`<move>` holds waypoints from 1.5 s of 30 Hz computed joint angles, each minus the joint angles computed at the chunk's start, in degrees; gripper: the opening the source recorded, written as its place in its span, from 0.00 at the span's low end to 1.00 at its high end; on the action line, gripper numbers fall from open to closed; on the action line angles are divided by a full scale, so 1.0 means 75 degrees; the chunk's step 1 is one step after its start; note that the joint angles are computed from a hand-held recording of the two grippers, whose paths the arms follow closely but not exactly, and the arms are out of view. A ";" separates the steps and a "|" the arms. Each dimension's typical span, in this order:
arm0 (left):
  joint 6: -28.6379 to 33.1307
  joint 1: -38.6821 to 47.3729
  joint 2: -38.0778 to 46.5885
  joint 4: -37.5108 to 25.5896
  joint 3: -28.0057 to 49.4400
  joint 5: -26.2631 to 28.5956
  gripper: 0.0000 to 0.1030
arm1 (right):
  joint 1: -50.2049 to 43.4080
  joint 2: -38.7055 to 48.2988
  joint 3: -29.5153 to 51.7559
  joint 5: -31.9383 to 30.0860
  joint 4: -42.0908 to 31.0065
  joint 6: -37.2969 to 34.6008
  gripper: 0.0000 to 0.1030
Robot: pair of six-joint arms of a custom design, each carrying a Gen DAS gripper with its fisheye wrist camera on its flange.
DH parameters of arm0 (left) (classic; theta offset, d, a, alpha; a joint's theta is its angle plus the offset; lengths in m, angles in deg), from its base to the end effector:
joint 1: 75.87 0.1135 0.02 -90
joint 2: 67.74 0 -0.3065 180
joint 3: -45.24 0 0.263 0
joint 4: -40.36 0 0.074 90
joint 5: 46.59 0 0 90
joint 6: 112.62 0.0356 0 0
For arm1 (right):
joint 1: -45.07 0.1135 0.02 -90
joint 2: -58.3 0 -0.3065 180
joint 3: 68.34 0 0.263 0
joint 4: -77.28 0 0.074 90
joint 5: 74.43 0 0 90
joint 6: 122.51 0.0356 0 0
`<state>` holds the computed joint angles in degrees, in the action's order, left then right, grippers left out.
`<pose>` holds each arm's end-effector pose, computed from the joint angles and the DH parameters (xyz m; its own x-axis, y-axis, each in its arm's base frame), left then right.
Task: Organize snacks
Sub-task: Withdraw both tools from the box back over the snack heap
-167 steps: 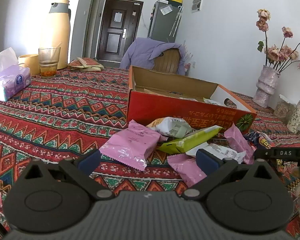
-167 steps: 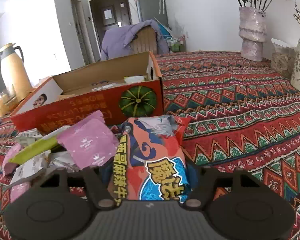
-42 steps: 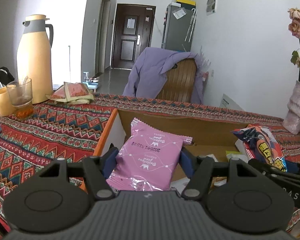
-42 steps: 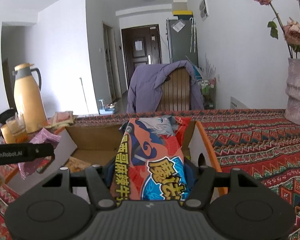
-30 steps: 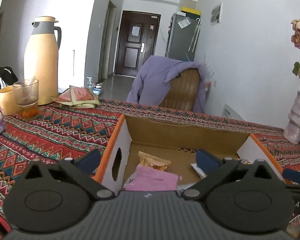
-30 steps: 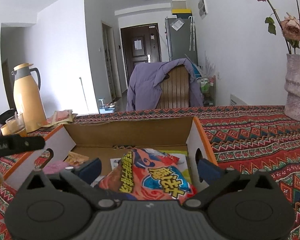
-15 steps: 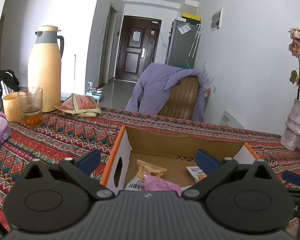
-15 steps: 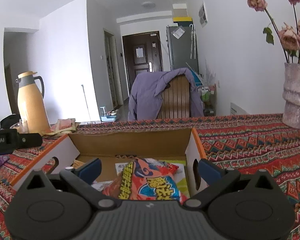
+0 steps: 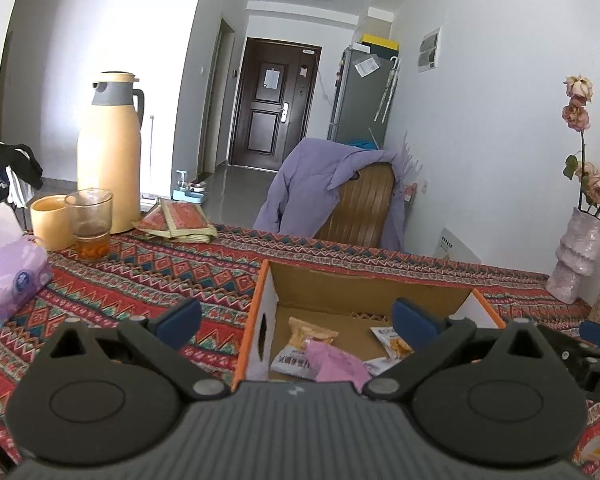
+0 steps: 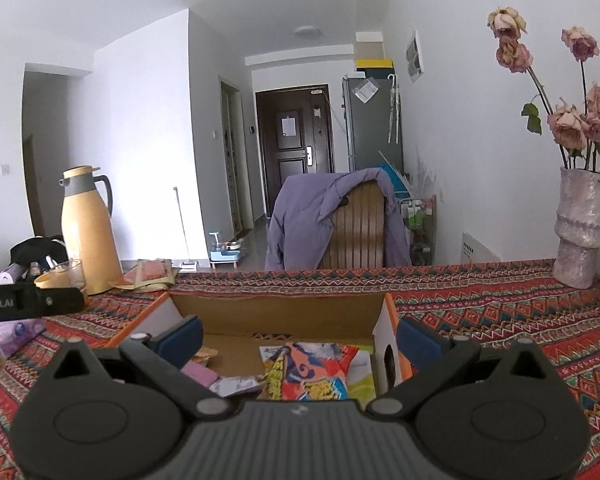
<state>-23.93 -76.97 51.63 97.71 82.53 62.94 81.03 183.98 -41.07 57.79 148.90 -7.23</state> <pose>0.3040 -0.0177 0.0751 -0.4255 -0.0134 -0.9049 0.3120 0.9364 -0.1606 0.2163 0.1274 0.0571 -0.3083 0.1671 -0.9365 0.2016 0.9736 0.1073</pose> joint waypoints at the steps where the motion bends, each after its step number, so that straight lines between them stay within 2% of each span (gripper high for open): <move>1: 0.0056 0.0091 -0.0004 0.0071 -0.0097 0.0081 1.00 | 0.0110 -0.0073 -0.0039 0.0079 -0.0091 0.0072 1.00; 8: 0.0593 0.0869 0.0213 0.0682 -0.0782 0.0808 1.00 | 0.1241 -0.0193 -0.0233 0.0904 -0.0878 0.0975 1.00; 14: 0.1136 0.1474 0.0789 0.1215 -0.1171 0.1348 1.00 | 0.1833 0.0079 -0.0045 0.1102 -0.1838 0.1877 1.00; 22: 0.1634 0.1803 0.1840 0.1485 -0.1089 0.1366 1.00 | 0.1690 0.0911 0.0295 0.0389 -0.2290 0.2546 1.00; 29: 0.1754 0.1812 0.2747 0.1801 -0.0790 0.1432 1.00 | 0.1186 0.1283 0.0845 -0.0560 -0.2933 0.2267 1.00; 34: 0.1754 0.1876 0.3064 0.1971 -0.0600 0.1788 1.00 | 0.0857 0.1431 0.1191 -0.1035 -0.3282 0.2039 1.00; 38: 0.1679 0.1848 0.3248 0.2138 -0.0532 0.1753 1.00 | 0.0553 0.1680 0.1168 -0.1438 -0.2787 0.1947 1.00; 42: 0.1685 0.1830 0.3233 0.1925 -0.0438 0.1754 1.00 | 0.0345 0.1994 0.1021 -0.1768 -0.2056 0.1965 0.98; 45: 0.1670 0.1866 0.3249 0.1953 -0.0442 0.1783 1.00 | 0.0338 0.2105 0.0876 -0.1860 -0.1619 0.1883 0.88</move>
